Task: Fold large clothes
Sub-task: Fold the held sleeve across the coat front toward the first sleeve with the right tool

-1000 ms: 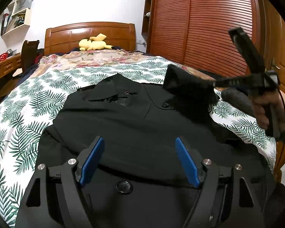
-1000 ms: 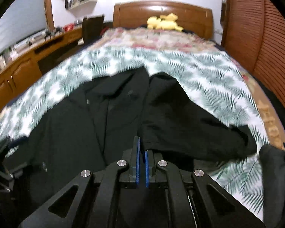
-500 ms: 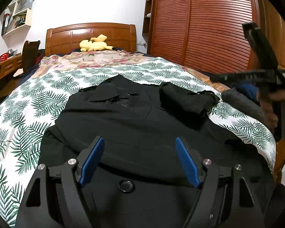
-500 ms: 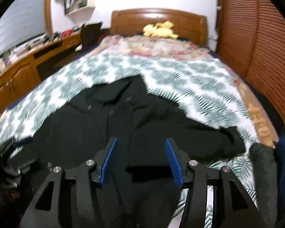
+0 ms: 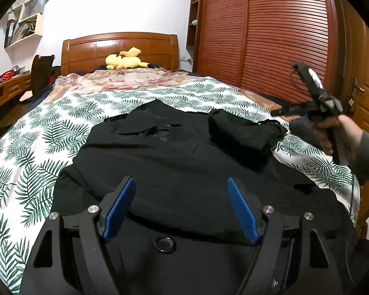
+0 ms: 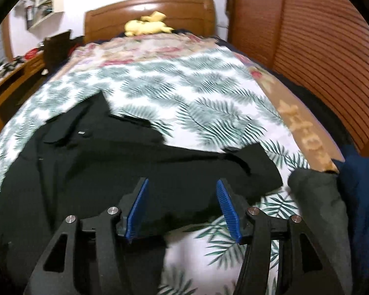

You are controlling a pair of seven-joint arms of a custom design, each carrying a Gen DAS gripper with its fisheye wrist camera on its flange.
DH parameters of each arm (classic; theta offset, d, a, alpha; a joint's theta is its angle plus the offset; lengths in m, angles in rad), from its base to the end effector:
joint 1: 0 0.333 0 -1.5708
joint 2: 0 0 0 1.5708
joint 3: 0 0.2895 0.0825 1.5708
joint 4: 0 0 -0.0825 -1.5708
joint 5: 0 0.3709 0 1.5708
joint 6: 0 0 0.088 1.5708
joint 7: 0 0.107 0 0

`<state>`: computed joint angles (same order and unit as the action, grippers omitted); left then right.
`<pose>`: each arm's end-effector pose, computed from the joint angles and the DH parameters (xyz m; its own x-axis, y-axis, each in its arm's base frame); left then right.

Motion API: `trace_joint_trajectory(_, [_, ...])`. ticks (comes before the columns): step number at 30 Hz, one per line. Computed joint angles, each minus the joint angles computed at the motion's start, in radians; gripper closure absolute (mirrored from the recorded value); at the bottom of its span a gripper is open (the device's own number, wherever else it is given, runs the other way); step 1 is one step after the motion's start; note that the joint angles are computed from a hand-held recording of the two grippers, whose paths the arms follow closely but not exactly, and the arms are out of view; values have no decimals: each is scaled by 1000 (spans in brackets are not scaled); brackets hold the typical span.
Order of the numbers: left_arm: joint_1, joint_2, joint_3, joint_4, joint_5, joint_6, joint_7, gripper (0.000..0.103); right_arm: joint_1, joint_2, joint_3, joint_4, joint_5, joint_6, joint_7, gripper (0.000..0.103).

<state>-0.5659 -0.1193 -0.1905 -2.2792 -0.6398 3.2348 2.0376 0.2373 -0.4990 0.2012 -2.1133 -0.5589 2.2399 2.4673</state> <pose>0.4213 -0.3217 0.5034 -0.5802 -0.8085 0.0987 -0.4514 0.2183 -0.8652 0.4010 0.1935 0.6584 -0.2468 -0.9687 0.0276 -0.6386 0.1411 -0.7565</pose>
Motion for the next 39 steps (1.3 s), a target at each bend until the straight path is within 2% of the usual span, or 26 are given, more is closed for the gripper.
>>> trace_joint_trajectory(3, [-22,4,13,-1,-13,23,21,25,-11,31,-10,16,15,-23,18,43])
trace_joint_trajectory(6, [-122,8,98,4,-61,46,83,24,-20,56,-30,17,31,-25,32,43])
trace_joint_trajectory(7, [-125,7,101,3,-56,47,81,19,-23,64,-35,17,34,-25,39,43])
trace_joint_trajectory(8, [-163,7,134,3,-77,56,107,18,-25,71,-39,16,39,-24,46,43])
trace_joint_trajectory(10, [-148,6,121,-2,-52,61,87,17,-29,84,-52,16,50,-16,53,43])
trace_joint_trajectory(12, [-192,4,164,0,-57,53,101,17,-33,98,-63,17,62,-6,63,42])
trace_joint_trajectory(18, [-116,5,95,-7,-4,44,60,17,-41,134,-90,24,104,28,66,40])
trace_joint_trajectory(21, [-81,7,64,-5,21,35,37,17,-40,170,-80,63,92,-16,46,39])
trace_joint_trajectory(26, [-89,5,71,1,-6,20,60,17,-29,215,-71,104,51,-75,22,38])
trace_joint_trajectory(30, [-23,6,13,2,25,7,25,17,-19,237,-83,117,51,-88,-11,38])
trace_joint_trajectory(32, [83,2,-74,-8,130,-3,-79,17,-14,244,-84,125,48,-99,-31,44])
trace_joint_trajectory(33, [100,1,-87,-10,147,-6,-98,17,-11,244,-87,123,52,-92,-37,48])
trace_joint_trajectory(34, [83,1,-71,-10,137,-7,-89,17,-8,241,-90,117,56,-82,-49,56])
trace_joint_trajectory(35, [65,2,-54,-8,131,-11,-86,17,-5,238,-89,113,55,-76,-62,70])
trace_joint_trajectory(37, [50,2,-38,-7,122,-15,-79,17,2,232,-83,107,47,-64,-81,92])
trace_joint_trajectory(39, [56,1,-41,-6,130,-18,-84,17,10,230,-65,103,16,-65,-93,93])
